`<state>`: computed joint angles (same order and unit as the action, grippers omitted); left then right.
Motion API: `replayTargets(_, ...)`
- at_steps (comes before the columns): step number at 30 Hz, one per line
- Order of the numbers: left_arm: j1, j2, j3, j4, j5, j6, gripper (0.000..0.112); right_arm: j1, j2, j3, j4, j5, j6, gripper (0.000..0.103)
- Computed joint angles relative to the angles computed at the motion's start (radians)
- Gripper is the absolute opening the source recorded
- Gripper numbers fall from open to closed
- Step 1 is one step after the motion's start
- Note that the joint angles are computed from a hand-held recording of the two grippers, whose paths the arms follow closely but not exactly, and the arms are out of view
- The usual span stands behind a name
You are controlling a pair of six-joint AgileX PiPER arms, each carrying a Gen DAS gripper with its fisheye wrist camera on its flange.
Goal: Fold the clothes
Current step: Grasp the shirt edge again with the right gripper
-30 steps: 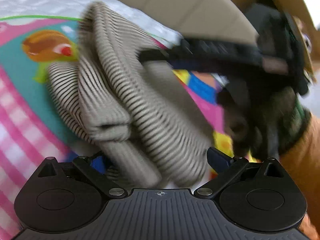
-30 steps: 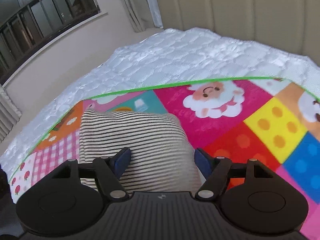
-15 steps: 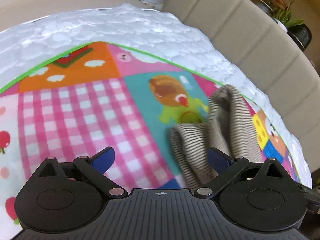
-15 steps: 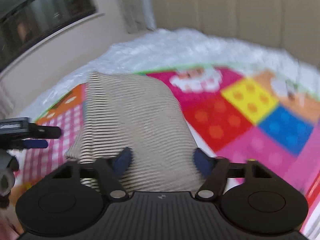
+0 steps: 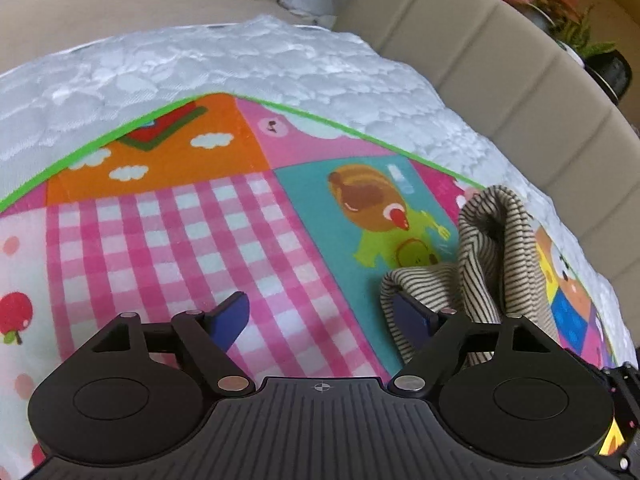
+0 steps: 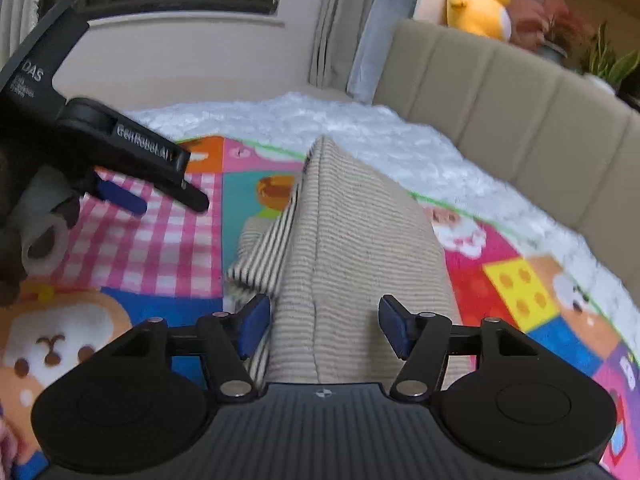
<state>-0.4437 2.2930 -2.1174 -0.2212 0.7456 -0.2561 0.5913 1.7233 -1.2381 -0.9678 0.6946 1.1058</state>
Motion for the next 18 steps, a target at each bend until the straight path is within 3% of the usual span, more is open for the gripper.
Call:
replayTargets(4, -0.002, 0.003, -0.008, -0.030, -0.011, 0.036, 0.083, 0.006, -0.040, 0.057, -0.008, 0.010, -0.018, 0.058)
replayTargets(7, 0.006, -0.017, 0.035, -0.145, -0.049, 0.143, 0.083, -0.006, -0.070, 0.085, -0.021, 0.001, 0.009, 0.021)
replayTargets(10, 0.023, -0.019, 0.063, -0.394, -0.033, 0.364, 0.079, -0.033, -0.137, 0.121, -0.036, -0.042, 0.061, 0.016)
replayTargets(12, 0.022, 0.008, 0.028, -0.495, 0.024, 0.460, 0.062, -0.073, -0.201, 0.140, -0.002, -0.119, 0.079, 0.014)
replayTargets(16, 0.024, 0.032, -0.027, -0.442, 0.022, 0.399, 0.061, -0.094, -0.191, 0.046, 0.178, -0.209, -0.128, 0.012)
replayTargets(18, 0.050, 0.043, -0.048, -0.411, 0.013, 0.309, 0.062, -0.054, -0.130, 0.000, 0.148, -0.209, -0.190, 0.012)
